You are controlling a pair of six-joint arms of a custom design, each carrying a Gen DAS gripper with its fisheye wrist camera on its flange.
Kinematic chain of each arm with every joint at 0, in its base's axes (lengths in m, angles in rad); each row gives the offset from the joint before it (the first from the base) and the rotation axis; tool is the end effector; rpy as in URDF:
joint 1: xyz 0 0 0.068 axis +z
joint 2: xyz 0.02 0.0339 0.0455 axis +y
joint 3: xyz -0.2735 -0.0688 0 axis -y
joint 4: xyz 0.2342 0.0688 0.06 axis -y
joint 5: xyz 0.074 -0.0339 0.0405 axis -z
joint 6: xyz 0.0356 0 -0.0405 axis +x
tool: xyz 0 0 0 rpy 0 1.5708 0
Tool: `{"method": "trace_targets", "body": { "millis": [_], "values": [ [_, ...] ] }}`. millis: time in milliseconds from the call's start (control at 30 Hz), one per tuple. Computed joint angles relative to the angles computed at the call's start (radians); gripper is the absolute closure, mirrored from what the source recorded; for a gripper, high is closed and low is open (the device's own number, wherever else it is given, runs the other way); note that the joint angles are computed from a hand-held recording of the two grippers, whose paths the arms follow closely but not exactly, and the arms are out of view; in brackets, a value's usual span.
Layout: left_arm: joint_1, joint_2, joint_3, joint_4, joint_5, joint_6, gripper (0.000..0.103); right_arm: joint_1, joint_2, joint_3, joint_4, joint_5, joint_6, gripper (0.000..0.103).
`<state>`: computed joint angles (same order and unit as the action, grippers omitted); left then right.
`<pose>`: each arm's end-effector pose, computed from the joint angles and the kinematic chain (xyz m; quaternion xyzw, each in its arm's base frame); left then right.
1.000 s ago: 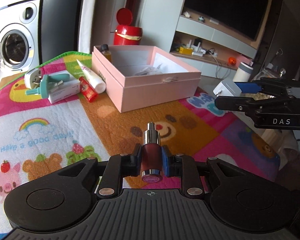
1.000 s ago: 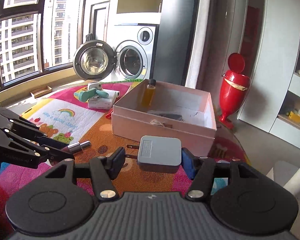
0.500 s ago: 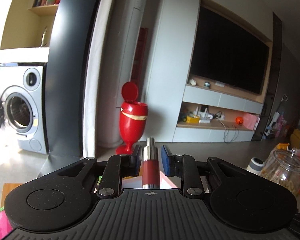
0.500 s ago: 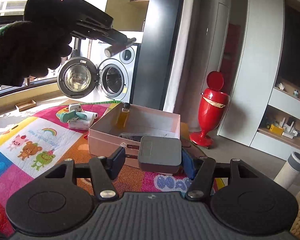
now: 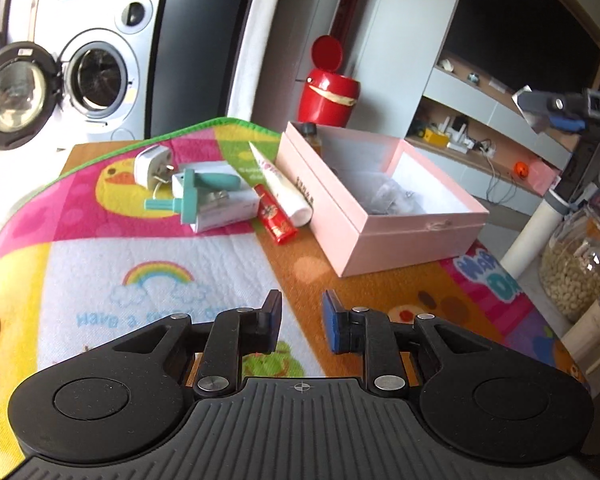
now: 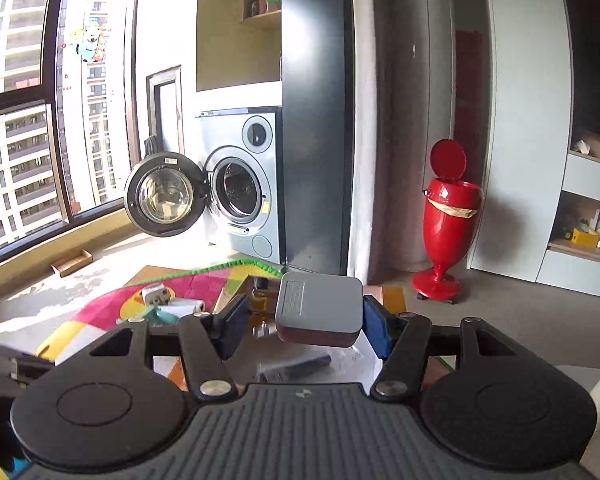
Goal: Organize rigid objects
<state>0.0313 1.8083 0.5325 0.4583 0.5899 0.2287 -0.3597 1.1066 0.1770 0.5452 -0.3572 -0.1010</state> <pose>0.2812 -0.0110 0.0971 0.1941 0.8749 -0.2224 0.3840 0.1778 -0.0536 0.1660 0.0068 0.8220 0.0178 0.5692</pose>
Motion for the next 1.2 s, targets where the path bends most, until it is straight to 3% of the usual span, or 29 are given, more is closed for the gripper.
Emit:
{"method": "trace_targets", "body": {
  "millis": [67, 167, 367, 567, 667, 833, 967, 1133, 1200],
  "values": [
    [0.03, 0.005, -0.019, 0.029, -0.008, 0.014, 0.078, 0.059, 0.1, 0.104, -0.019, 0.062, 0.03, 0.022],
    [0.068, 0.009, -0.049, 0.095, -0.015, 0.001, 0.078, 0.159, 0.217, 0.19, -0.022, 0.178, 0.051, 0.022],
    [0.101, 0.094, -0.005, 0.18, -0.002, -0.094, 0.078, 0.327, 0.396, 0.208, 0.011, 0.257, 0.071, 0.022],
    [0.142, 0.156, -0.015, 0.33, -0.007, -0.189, 0.078, 0.511, 0.543, 0.35, -0.071, 0.324, 0.125, 0.022],
    [0.195, 0.161, -0.012, 0.348, 0.047, -0.206, 0.078, 0.566, 0.632, 0.461, -0.105, 0.314, 0.185, 0.022],
    [0.273, 0.177, 0.012, 0.332, 0.102, -0.225, 0.078, 0.694, 0.853, 0.63, -0.051, 0.447, 0.243, 0.022],
    [0.313, 0.19, 0.04, 0.285, 0.126, -0.209, 0.078, 0.715, 0.998, 0.836, -0.171, 0.448, 0.243, 0.022],
    [0.324, 0.207, 0.063, 0.242, 0.149, -0.187, 0.078, 0.698, 1.176, 1.174, -0.418, 0.505, 0.174, 0.022],
    [0.324, 0.216, 0.073, 0.231, 0.152, -0.187, 0.078, 0.669, 1.238, 1.3, -0.553, 0.444, 0.202, 0.022]
  ]
}}
